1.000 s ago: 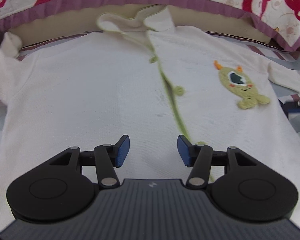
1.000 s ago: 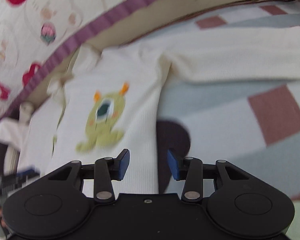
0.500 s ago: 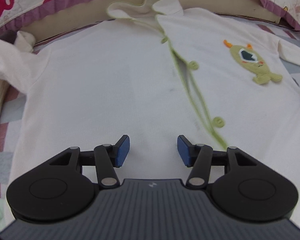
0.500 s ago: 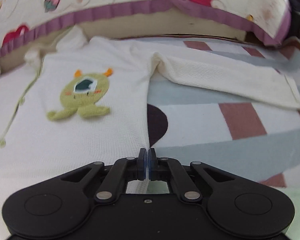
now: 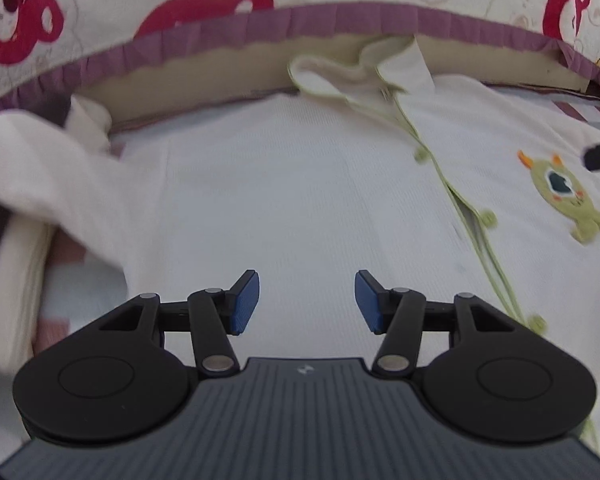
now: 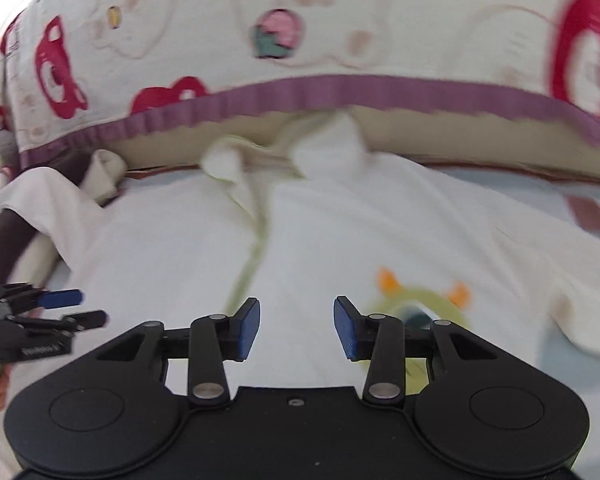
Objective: Fold clothes
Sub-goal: 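Grasp the garment sleeve with the left gripper and lift it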
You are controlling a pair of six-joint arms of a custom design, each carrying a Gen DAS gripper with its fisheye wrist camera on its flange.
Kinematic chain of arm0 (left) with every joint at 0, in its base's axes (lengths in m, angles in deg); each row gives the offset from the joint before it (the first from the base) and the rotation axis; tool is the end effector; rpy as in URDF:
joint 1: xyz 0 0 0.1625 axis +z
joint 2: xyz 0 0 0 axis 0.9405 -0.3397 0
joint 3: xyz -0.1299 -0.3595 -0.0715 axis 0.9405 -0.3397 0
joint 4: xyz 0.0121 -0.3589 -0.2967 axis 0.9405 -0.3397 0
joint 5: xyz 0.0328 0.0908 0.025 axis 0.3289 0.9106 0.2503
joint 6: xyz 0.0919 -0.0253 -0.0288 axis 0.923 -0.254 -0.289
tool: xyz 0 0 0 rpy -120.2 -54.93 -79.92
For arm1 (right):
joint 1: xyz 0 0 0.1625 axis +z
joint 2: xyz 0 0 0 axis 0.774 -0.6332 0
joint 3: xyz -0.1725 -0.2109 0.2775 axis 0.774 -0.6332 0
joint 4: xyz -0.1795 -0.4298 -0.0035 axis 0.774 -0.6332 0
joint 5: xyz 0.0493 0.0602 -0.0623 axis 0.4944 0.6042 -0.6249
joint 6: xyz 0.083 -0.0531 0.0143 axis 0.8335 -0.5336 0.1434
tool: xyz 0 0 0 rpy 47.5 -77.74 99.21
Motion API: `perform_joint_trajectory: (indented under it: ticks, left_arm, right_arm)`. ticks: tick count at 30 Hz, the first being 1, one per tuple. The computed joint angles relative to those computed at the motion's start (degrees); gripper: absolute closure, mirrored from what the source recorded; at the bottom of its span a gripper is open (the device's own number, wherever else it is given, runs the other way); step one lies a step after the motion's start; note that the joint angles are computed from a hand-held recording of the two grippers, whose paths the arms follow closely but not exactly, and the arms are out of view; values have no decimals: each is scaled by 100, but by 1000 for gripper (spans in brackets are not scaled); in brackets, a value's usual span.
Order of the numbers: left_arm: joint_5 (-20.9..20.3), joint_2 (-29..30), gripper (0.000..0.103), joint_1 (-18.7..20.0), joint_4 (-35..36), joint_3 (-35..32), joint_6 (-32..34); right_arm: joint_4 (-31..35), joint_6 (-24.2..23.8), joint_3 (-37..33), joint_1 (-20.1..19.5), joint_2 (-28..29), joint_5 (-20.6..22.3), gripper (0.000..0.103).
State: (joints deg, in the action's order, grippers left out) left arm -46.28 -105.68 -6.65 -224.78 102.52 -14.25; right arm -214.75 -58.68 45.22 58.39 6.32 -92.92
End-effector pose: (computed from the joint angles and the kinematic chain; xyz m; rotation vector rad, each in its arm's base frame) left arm 0.0078 -0.4783 0.2867 0.1507 2.0918 -0.8662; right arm 0.3346 -0.6300 0.0040 1.0865 -2.6158 0.5178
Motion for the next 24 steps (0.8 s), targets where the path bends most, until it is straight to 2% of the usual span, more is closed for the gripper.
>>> perform_joint_trajectory:
  ticks: [3, 6, 8, 10, 12, 14, 17, 20, 22, 24]
  left_arm:
    - [-38, 74, 51, 268, -416, -259, 383]
    - [-313, 42, 51, 591, -612, -401, 505]
    - [-524, 155, 51, 822, -1023, -470, 806]
    - [-749, 276, 51, 1054, -1400, -548, 1079]
    - [-968, 559, 51, 1301, -2250, -630, 1582]
    - [-1060, 736, 51, 1499, -2695, -721, 1701]
    - [-1414, 643, 51, 1779, -2715, -762, 1542]
    - [-1429, 538, 51, 1873, -2777, -722, 1687]
    - [-1461, 392, 51, 1913, -2467, -724, 1412]
    - [-1516, 237, 51, 1938, -2092, -745, 1049]
  right_arm:
    - [451, 43, -1006, 289, 854, -85, 56]
    - [536, -17, -1488, 414, 1413, 143, 57]
    - [546, -147, -1733, 473, 1731, 260, 58]
    - [545, -468, -2030, 531, 2056, 167, 57]
    - [540, -688, -2441, 529, 2420, 111, 57]
    - [626, -662, -3016, 467, 2835, 78, 57]
    - [1054, -406, -4230, 431, 3610, -172, 57]
    - [1042, -428, -5455, 433, 4375, -628, 58]
    - [1169, -292, -6218, 400, 4772, -775, 58]
    - [1085, -159, -6906, 413, 5159, -1136, 58]
